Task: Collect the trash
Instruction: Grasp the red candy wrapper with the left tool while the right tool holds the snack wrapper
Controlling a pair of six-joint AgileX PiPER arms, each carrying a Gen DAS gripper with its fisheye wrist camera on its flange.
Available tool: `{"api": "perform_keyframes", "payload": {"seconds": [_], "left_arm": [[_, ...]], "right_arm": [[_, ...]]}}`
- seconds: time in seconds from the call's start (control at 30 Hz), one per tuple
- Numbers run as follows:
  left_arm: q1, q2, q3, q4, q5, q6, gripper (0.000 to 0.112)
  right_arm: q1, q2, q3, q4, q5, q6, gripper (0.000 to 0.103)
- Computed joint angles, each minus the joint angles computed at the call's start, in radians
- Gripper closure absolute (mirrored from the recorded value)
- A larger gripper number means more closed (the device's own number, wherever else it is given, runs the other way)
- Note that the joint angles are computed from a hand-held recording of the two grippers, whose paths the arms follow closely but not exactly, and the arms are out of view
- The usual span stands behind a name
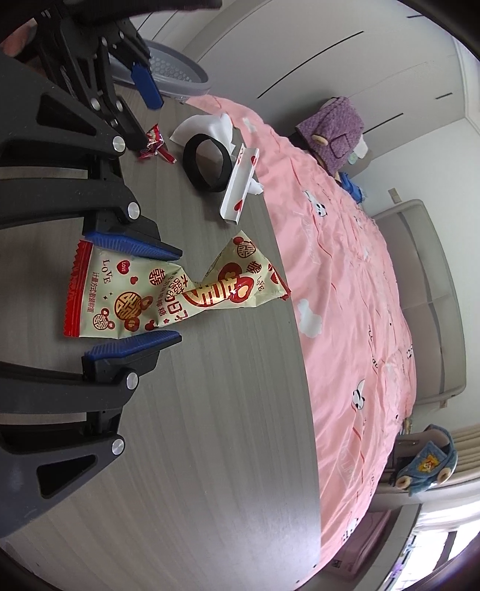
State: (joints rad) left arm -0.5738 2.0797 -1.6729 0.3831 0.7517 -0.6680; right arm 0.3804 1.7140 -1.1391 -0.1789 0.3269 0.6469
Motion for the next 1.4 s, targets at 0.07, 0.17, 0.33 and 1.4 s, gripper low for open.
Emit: {"api": "perform_keyframes", "payload": {"seconds": [0.07, 0.17, 0.33, 1.4], "left_arm": [[0.002, 0.016, -0.013, -0.013, -0.001, 0.005, 0.036], [-0.002, 0.030, -0.025, -0.005, -0.003, 0.000, 0.036], [0.002, 0.060, -0.066, -0.056, 0.014, 0.055, 0.067], [0.084, -0.391, 0.406, 0.153, -0.124, -0.111, 0.082]], "right_arm": [[-0.005, -0.005, 0.008, 0.010, -0.003, -0.008, 0.064], [-0.011, -0.010, 0.019, 0.028, -0.010, -0.023, 0.064], [-0.015, -0.017, 0.030, 0.052, -0.017, -0.041, 0.064], [0.258, -0.019, -0.107, -0.177, 0.112, 0.197, 0.064]]}}
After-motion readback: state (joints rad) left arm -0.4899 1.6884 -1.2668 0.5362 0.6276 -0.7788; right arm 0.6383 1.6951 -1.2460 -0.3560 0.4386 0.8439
